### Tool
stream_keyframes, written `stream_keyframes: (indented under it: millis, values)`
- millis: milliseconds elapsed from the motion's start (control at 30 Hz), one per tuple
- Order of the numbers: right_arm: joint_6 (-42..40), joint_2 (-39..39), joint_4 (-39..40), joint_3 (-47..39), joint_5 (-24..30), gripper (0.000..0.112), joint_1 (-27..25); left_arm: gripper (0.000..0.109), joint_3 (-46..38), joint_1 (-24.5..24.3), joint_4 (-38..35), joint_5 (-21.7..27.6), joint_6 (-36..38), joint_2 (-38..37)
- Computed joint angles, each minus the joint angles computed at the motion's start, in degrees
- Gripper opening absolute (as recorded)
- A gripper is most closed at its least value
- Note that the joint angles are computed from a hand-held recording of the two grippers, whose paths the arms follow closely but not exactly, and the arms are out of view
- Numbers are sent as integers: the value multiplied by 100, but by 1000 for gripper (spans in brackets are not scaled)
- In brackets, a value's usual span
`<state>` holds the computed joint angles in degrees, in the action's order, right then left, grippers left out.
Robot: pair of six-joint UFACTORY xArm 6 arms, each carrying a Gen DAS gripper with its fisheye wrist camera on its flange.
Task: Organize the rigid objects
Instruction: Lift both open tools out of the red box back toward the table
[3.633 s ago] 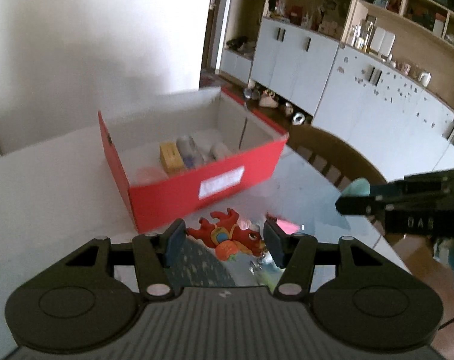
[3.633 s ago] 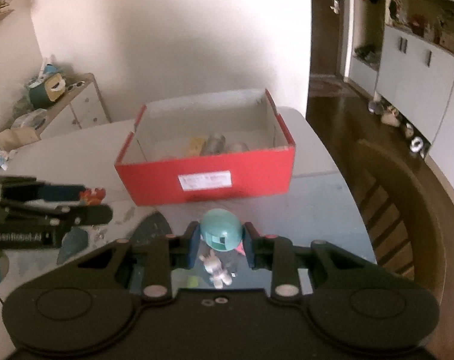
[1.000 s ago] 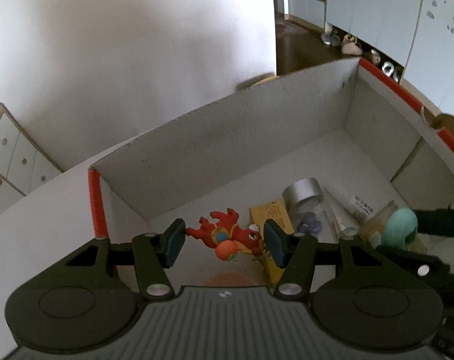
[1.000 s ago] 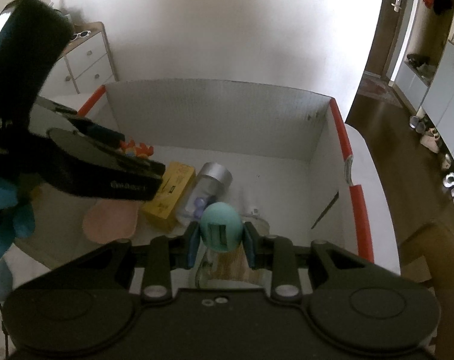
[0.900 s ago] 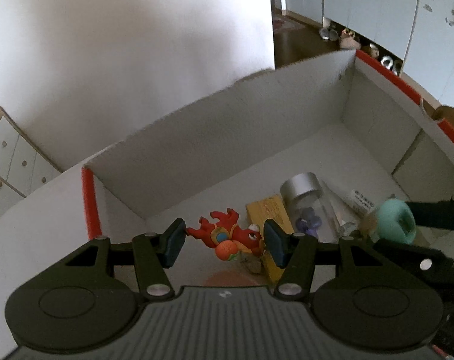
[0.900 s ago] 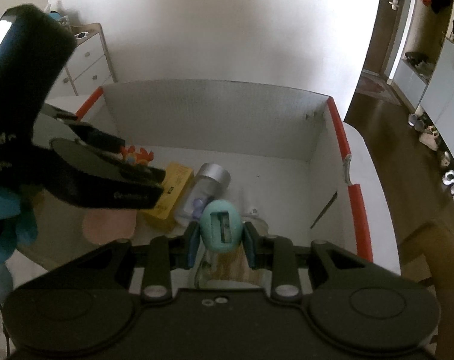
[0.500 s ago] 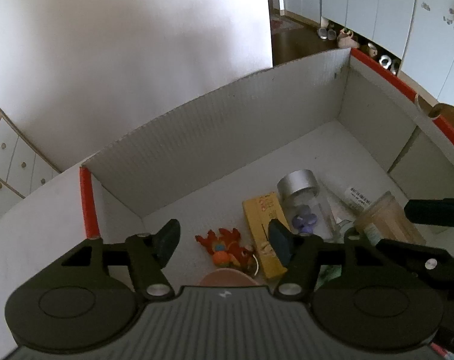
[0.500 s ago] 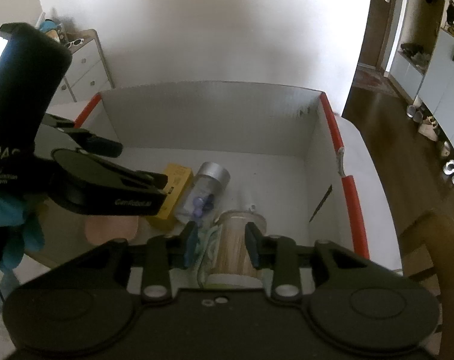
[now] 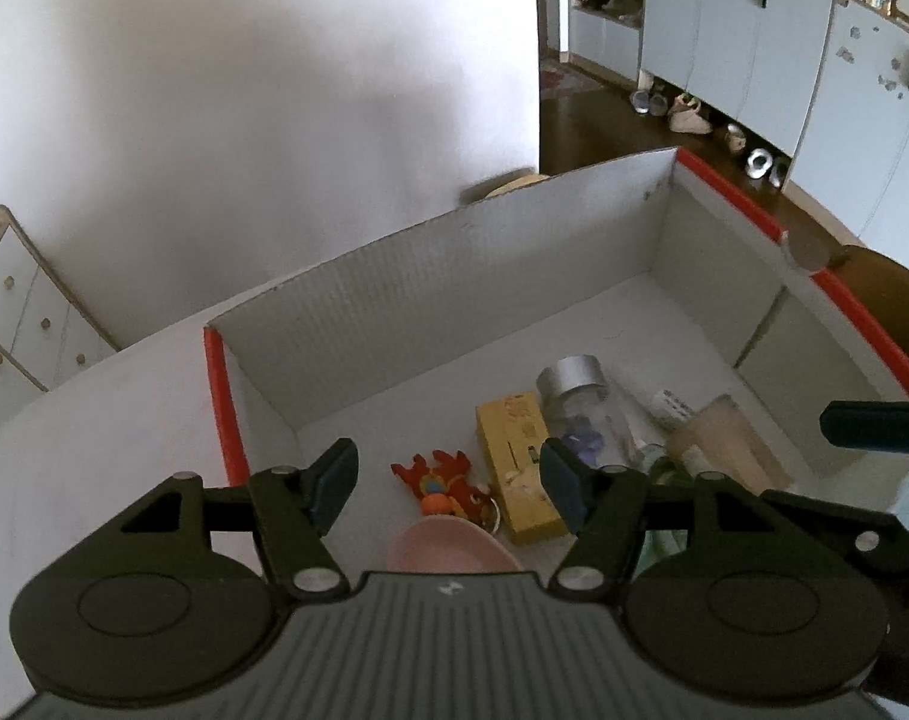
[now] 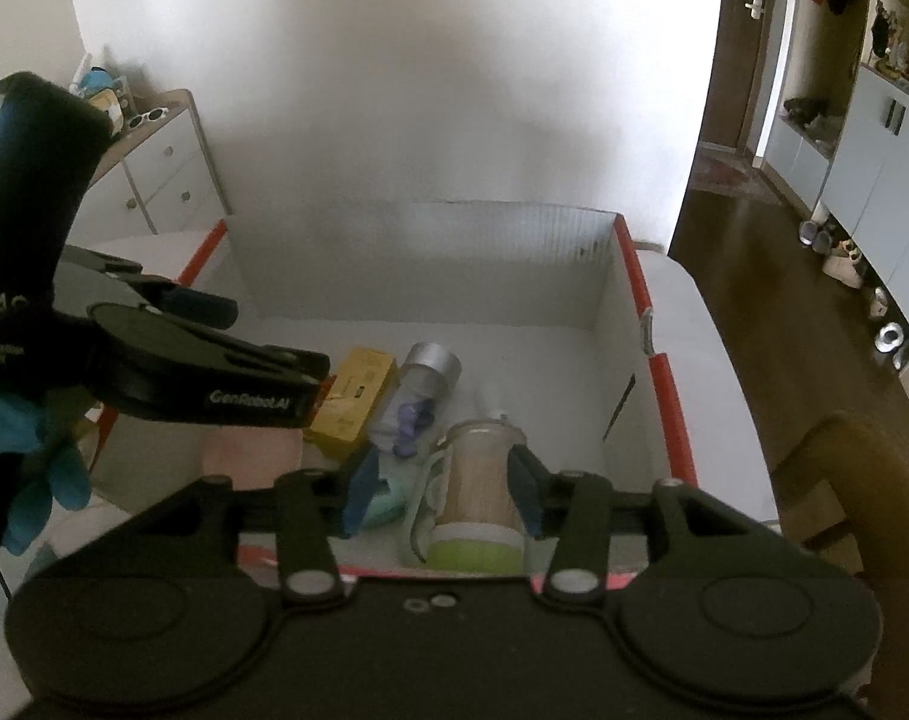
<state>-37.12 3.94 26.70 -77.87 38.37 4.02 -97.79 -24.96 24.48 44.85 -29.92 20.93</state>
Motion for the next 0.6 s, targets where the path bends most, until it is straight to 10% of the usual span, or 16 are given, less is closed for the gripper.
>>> stream_keyframes:
  millis: [600]
  values:
    - [91, -1297, 292, 1066, -202, 68, 25, 67, 1747, -104, -118, -678, 97, -1692]
